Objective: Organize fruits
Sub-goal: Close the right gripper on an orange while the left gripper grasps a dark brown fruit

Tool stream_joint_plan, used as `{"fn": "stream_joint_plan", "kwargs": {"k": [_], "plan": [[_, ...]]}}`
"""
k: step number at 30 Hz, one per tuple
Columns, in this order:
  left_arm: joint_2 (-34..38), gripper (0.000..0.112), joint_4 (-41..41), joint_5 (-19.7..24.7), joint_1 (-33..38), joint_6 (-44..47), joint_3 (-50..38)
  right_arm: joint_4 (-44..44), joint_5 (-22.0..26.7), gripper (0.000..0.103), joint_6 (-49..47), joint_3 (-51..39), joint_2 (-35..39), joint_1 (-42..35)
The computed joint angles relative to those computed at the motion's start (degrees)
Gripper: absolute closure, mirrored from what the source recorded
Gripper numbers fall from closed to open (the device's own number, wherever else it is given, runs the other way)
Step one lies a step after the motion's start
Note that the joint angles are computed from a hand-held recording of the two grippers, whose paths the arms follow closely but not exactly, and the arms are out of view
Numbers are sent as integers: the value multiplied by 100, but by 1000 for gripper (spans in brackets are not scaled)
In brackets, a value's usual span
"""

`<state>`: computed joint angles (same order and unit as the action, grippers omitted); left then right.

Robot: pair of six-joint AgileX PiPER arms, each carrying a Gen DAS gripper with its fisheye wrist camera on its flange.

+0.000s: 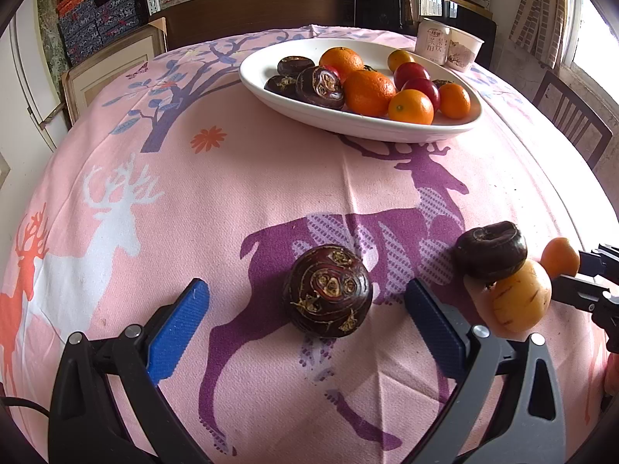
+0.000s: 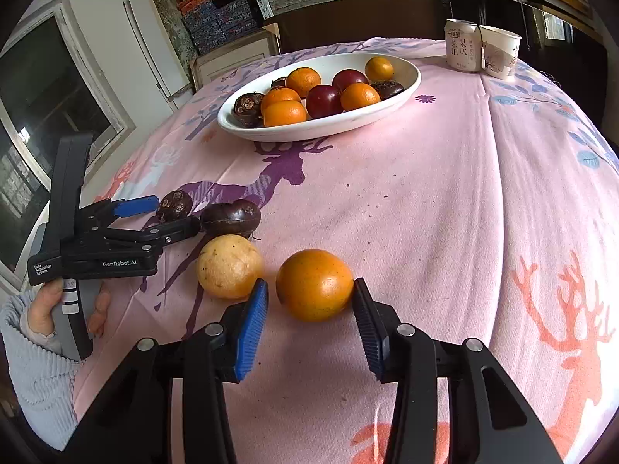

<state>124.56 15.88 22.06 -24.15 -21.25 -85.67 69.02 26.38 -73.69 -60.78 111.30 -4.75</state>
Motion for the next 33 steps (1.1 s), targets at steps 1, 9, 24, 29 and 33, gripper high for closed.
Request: {"fn": "stream_joint_plan", "kwargs": {"k": [1,9,24,29,33], "plan": [[-4,13,-24,0,-2,16,1,-57,-8,59,68,-40,26,32],[1,13,-56,7,8,54,-13,-131,114,63,316,-369,232,33],[3,13,38,3,10,-60,-12,-89,210,63,324,-418,269,-4],[1,13,48,6,6,-72,-12,-65,223,63,303,-421,278,-13],[-5,13,161,-3,-6,-170,0,-29,241,64,271,-424,289,-29]]}}
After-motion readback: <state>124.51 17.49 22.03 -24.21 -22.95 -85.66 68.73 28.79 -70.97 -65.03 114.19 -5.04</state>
